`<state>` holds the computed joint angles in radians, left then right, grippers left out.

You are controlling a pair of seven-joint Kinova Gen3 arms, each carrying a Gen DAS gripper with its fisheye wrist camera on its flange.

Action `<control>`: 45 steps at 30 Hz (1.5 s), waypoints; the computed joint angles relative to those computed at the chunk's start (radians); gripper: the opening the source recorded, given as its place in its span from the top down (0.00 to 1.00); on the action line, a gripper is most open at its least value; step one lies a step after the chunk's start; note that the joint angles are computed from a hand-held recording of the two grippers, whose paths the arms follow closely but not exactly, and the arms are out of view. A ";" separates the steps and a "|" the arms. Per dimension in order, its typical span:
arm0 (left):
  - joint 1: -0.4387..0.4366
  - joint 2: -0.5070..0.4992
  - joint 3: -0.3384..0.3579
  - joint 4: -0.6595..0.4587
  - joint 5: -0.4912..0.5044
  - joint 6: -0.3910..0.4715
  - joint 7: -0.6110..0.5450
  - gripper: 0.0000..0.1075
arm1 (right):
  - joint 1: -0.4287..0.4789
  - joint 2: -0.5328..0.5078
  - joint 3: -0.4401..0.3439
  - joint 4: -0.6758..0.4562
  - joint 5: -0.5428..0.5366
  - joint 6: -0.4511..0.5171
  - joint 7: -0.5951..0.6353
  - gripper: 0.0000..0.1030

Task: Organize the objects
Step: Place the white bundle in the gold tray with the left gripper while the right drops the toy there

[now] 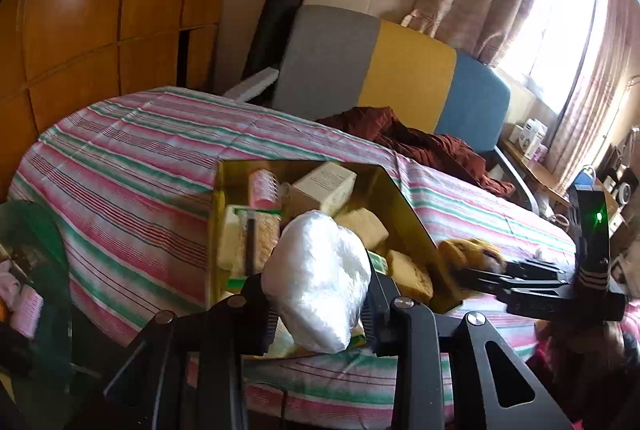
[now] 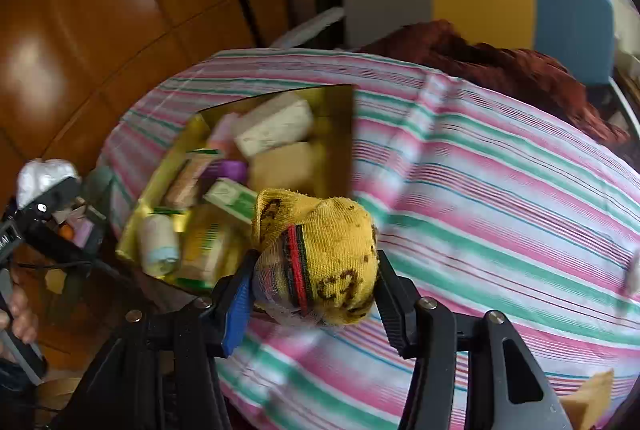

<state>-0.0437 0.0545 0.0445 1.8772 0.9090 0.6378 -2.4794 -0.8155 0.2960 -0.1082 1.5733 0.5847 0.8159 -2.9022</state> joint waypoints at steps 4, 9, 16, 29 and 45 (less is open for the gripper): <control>0.002 0.020 0.016 0.013 0.076 0.033 -0.086 0.68 | -0.008 0.043 -0.007 -0.065 -0.021 0.012 0.051 0.47; 0.019 0.051 0.034 0.009 0.096 0.047 -0.123 0.68 | -0.025 0.067 0.012 -0.103 -0.036 0.030 0.070 0.47; 0.058 0.089 0.068 -0.002 0.028 -0.008 -0.066 0.68 | -0.024 0.085 0.028 -0.142 -0.049 0.058 0.104 0.47; 0.117 0.114 0.128 -0.011 -0.155 -0.138 0.063 0.68 | 0.023 0.115 0.048 -0.198 -0.094 0.059 0.186 0.46; 0.102 0.192 0.174 -0.074 -0.236 -0.105 0.174 0.68 | 0.082 0.155 0.062 -0.255 -0.183 0.030 0.324 0.46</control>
<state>0.0579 0.2469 0.2185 1.8030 0.6728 0.5331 -2.3053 -0.7337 0.4513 -0.0463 1.3183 0.4020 0.8464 -2.5778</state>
